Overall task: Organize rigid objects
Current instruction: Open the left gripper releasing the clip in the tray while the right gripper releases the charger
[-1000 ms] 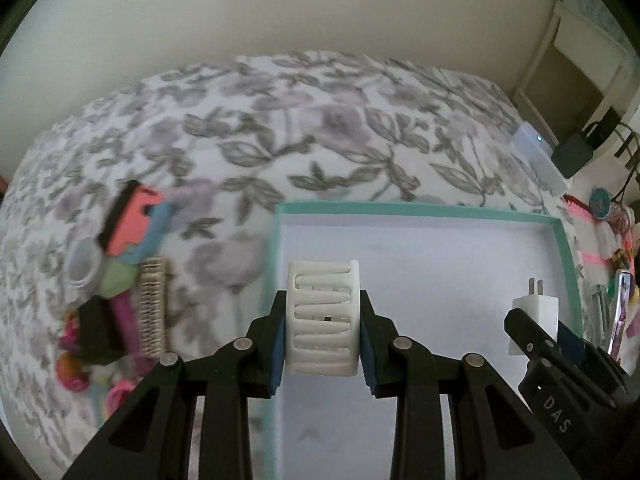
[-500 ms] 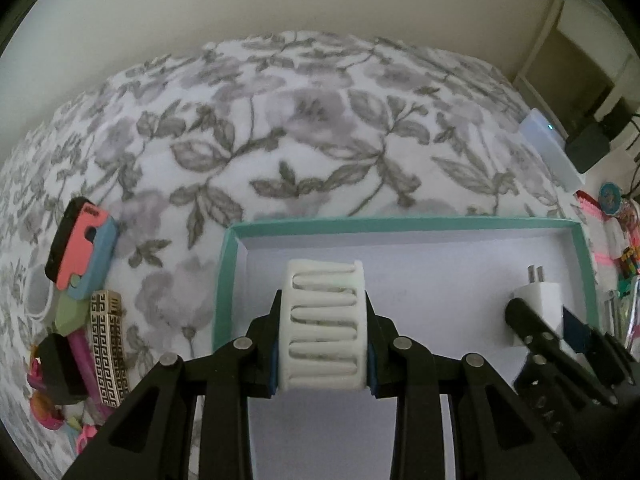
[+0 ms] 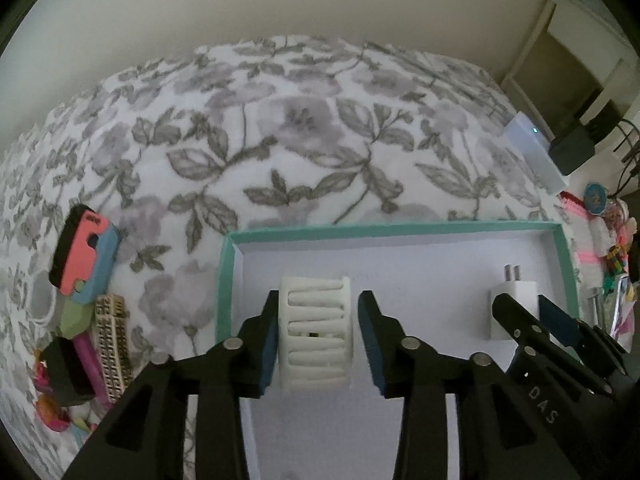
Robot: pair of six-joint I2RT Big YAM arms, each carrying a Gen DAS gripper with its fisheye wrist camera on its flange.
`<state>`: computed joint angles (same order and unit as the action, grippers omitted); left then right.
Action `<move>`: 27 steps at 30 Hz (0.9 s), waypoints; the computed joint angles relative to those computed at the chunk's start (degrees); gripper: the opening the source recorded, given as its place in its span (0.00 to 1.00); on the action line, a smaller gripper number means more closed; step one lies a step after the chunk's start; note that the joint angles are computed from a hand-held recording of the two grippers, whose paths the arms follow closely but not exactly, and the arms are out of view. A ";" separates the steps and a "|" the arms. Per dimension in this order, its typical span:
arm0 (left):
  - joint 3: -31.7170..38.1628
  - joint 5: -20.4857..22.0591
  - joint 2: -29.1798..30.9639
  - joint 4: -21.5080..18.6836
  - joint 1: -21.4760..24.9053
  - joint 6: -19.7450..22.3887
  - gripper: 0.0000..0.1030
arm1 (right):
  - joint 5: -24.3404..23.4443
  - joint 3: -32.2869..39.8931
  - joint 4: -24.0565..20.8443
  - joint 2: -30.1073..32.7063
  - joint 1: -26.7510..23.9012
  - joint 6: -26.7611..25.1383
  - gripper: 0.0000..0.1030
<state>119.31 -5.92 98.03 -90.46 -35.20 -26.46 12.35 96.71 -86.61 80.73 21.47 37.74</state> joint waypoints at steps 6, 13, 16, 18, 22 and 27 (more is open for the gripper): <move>2.66 -1.98 -0.21 -0.31 0.12 0.67 0.52 | 0.93 3.64 -1.60 0.44 -0.03 -0.16 0.50; 4.94 -3.99 -0.31 -1.25 1.00 -0.59 0.58 | 2.27 7.66 -2.81 0.72 0.05 -0.04 0.53; 5.22 -5.11 -0.67 -1.59 1.65 -1.22 0.62 | 3.39 9.03 -3.01 0.64 0.27 -0.03 0.61; 4.87 -5.57 -1.19 -1.28 2.15 -1.42 0.64 | 3.77 9.57 -2.93 0.51 0.31 -0.13 0.62; 4.43 -5.91 -1.77 -1.42 2.99 -2.16 0.69 | 4.12 10.22 -2.81 0.66 0.54 -0.15 0.70; 3.85 -6.85 -2.24 -1.58 3.64 -2.56 0.83 | 3.37 9.61 -2.46 0.88 0.89 -0.33 0.76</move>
